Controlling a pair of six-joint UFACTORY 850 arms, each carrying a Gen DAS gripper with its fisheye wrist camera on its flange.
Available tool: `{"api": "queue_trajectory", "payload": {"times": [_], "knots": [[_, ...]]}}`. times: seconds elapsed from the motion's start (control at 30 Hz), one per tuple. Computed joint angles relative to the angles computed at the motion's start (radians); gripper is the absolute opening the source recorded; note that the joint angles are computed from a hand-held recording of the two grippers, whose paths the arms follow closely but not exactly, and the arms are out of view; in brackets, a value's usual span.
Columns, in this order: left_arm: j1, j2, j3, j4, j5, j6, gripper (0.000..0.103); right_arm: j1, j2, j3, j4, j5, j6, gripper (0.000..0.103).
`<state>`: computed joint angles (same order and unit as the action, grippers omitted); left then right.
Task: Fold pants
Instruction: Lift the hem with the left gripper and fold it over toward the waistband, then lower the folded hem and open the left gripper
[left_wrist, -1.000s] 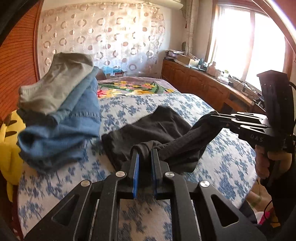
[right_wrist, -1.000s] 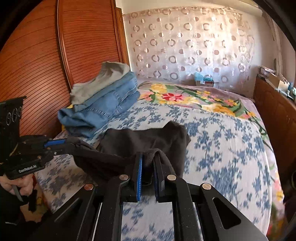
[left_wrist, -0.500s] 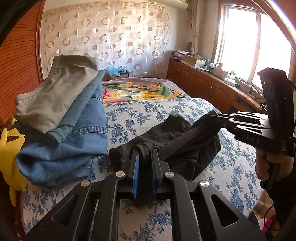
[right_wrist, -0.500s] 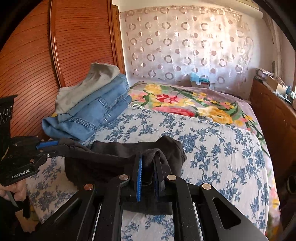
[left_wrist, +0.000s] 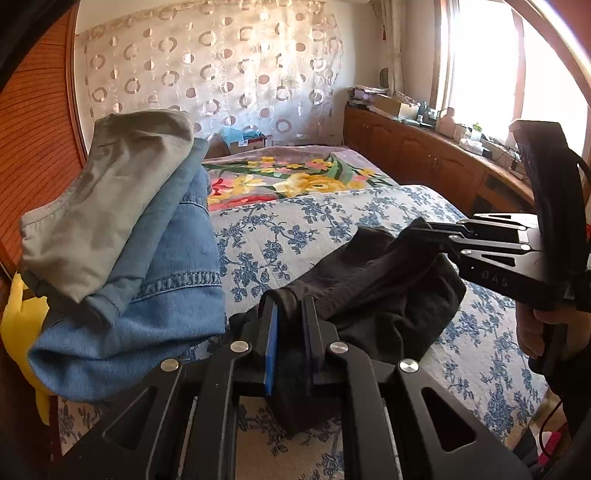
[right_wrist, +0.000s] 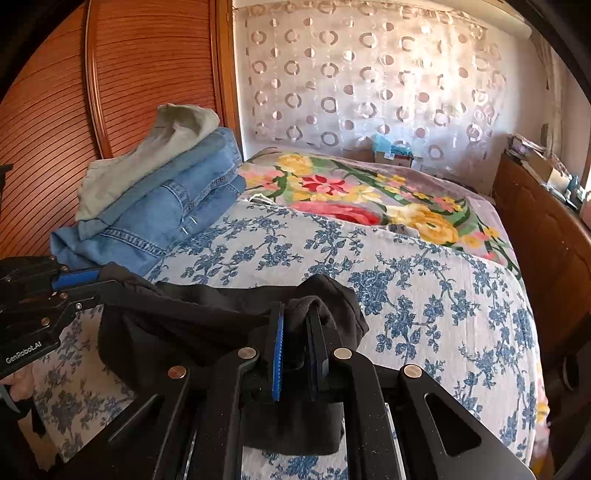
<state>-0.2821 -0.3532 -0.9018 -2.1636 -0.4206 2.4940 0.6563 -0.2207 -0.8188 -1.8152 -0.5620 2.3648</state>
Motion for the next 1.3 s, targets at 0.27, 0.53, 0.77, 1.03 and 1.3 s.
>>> {"api": "queue_trajectory", "payload": {"times": [0.27, 0.53, 0.77, 1.03, 1.3], "knots": [[0.007, -0.001, -0.001, 0.070, 0.003, -0.076, 0.014, -0.008, 0.021, 0.035, -0.111, 0.012, 0.137, 0.015], [0.009, 0.016, 0.014, 0.112, -0.021, -0.106, 0.047, 0.005, 0.091, 0.115, -0.170, -0.042, 0.232, 0.039], [0.015, 0.025, 0.048, 0.146, -0.028, -0.119, 0.057, -0.017, 0.100, 0.152, -0.167, 0.005, 0.224, 0.045], [0.004, -0.036, 0.032, 0.169, 0.050, -0.148, 0.057, -0.062, 0.025, 0.113, -0.185, 0.148, 0.212, 0.046], [0.018, -0.054, 0.035, 0.161, 0.050, -0.126, 0.057, -0.082, 0.016, 0.115, -0.302, 0.182, 0.336, 0.046]]}}
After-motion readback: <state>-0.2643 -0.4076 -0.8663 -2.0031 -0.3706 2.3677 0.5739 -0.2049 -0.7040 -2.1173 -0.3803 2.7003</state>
